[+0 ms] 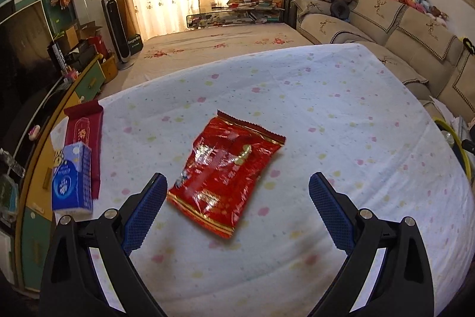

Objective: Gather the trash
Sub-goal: 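Grasp the red snack packet with the left gripper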

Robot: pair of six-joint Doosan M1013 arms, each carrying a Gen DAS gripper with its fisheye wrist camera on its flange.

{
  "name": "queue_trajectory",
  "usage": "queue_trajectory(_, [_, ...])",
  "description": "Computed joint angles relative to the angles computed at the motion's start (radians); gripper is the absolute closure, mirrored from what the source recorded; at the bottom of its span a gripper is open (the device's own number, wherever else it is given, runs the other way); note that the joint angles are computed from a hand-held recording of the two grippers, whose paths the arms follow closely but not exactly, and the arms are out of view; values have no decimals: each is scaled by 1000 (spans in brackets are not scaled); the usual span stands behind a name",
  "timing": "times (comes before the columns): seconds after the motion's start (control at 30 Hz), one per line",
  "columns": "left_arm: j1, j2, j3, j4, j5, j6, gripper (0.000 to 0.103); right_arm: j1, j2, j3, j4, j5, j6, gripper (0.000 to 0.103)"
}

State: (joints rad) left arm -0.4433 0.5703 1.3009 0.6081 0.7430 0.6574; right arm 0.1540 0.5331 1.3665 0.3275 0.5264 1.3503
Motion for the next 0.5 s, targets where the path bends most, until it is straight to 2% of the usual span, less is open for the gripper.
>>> queue_trajectory(0.33, [66,89,-128,-246,55,278,8,2,19,-24,5,42,2,59])
queue_trajectory(0.5, [70,109,-160,-277,75,322,8,-1,25,-30,28,58,-17,59])
